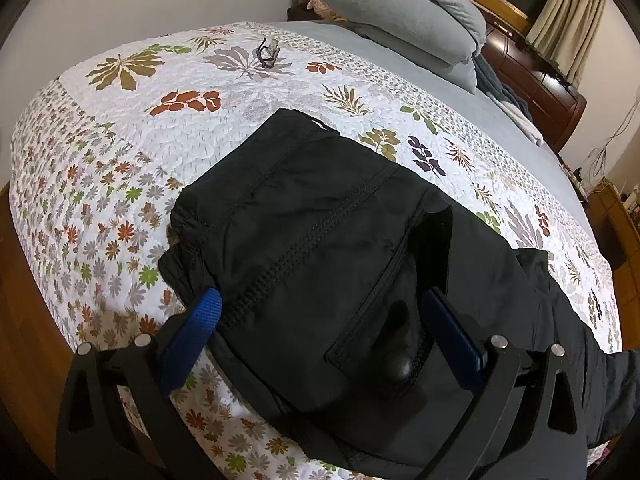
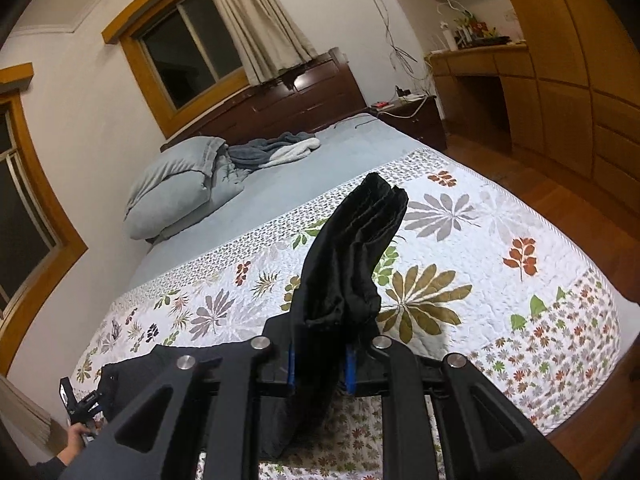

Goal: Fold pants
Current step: 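Lift a pants leg upright with the right tool while the left tool holds the bundle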

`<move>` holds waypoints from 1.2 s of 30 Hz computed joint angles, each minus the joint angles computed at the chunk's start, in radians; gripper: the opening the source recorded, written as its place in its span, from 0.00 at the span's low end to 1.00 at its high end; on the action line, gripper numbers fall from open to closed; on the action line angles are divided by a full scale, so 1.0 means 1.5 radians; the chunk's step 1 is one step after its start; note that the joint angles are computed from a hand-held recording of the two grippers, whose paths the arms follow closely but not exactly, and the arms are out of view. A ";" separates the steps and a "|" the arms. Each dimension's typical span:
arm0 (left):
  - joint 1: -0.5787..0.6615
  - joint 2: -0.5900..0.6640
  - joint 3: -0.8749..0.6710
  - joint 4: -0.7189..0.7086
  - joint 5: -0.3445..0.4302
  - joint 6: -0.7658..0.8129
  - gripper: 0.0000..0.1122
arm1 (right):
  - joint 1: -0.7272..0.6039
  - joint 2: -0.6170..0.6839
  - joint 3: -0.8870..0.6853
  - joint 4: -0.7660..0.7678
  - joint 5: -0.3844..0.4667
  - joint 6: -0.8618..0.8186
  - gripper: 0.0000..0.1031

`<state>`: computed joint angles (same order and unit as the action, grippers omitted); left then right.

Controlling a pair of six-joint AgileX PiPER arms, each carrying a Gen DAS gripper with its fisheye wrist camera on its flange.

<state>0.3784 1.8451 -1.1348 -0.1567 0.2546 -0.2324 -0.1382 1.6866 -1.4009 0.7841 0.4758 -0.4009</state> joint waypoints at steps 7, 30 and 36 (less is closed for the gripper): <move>0.012 -0.006 0.011 -0.097 -0.005 0.106 0.89 | 0.019 0.002 -0.026 -0.054 0.007 0.047 0.16; 0.054 -0.032 0.073 -0.608 -0.019 0.589 0.89 | 0.177 0.039 -0.205 -0.373 0.085 0.317 0.16; 0.043 -0.040 0.106 -0.831 -0.053 0.790 0.89 | 0.227 0.069 -0.263 -0.429 0.111 0.360 0.16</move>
<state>0.4435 1.7844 -0.9751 -1.4036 0.1752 0.9526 0.2025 1.7903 -1.7948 0.1411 0.6421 0.1388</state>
